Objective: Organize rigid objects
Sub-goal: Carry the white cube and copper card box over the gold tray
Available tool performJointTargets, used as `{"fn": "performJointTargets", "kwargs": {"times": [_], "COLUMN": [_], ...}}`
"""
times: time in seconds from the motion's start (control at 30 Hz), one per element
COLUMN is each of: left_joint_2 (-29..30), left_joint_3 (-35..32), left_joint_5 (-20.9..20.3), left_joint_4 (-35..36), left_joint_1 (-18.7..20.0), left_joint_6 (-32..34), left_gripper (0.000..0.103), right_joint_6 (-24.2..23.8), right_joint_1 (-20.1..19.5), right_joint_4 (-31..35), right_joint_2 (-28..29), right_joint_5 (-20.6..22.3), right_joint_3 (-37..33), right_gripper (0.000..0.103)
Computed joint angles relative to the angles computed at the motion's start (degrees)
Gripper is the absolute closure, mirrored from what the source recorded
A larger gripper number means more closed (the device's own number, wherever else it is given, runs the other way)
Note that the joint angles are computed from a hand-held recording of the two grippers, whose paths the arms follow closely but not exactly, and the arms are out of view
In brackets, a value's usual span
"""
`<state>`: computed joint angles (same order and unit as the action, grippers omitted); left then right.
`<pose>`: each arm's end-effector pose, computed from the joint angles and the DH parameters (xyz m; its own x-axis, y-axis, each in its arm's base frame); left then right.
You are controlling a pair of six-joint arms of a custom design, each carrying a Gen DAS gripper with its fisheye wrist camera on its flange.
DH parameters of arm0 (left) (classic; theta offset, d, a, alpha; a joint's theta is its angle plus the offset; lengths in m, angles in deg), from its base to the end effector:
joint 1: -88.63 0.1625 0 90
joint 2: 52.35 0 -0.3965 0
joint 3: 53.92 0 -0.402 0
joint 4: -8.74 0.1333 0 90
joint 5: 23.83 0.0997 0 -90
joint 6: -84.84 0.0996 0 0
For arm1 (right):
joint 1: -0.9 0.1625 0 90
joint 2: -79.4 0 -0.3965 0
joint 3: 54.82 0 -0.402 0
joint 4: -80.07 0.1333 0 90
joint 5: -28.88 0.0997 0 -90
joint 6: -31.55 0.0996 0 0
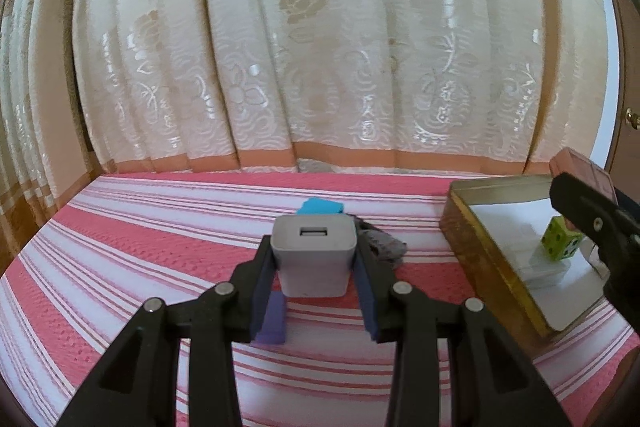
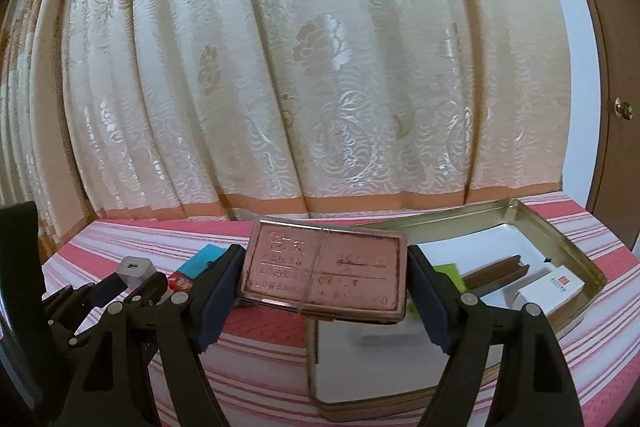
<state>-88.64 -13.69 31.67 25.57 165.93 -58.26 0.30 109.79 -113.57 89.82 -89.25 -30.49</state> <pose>0.0175 -0.7851 0.2472 -0.6892 -0.0606 -0.7220 0.6150 0.4781 -0.6271 0.3530 -0.7650 -0.0770 -0.7746 -0.0651 0.6291 -0.6064 0.3591 -0.7094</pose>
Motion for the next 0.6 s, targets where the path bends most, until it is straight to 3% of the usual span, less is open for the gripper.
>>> {"fn": "performJointTargets", "kwargs": {"times": [0.6], "left_joint_2": [2.15], "left_joint_3": [0.18], "left_joint_5": [0.56], "left_joint_4": [-0.14], "left_joint_1": [-2.75], "left_joint_6": [0.42], "left_gripper": [0.066], "right_joint_6": [-2.62], "right_joint_1": [-1.75], "right_joint_4": [-6.01], "right_joint_2": [-5.06], "right_joint_5": [-1.18], "right_joint_3": [6.7], "right_gripper": [0.022]}}
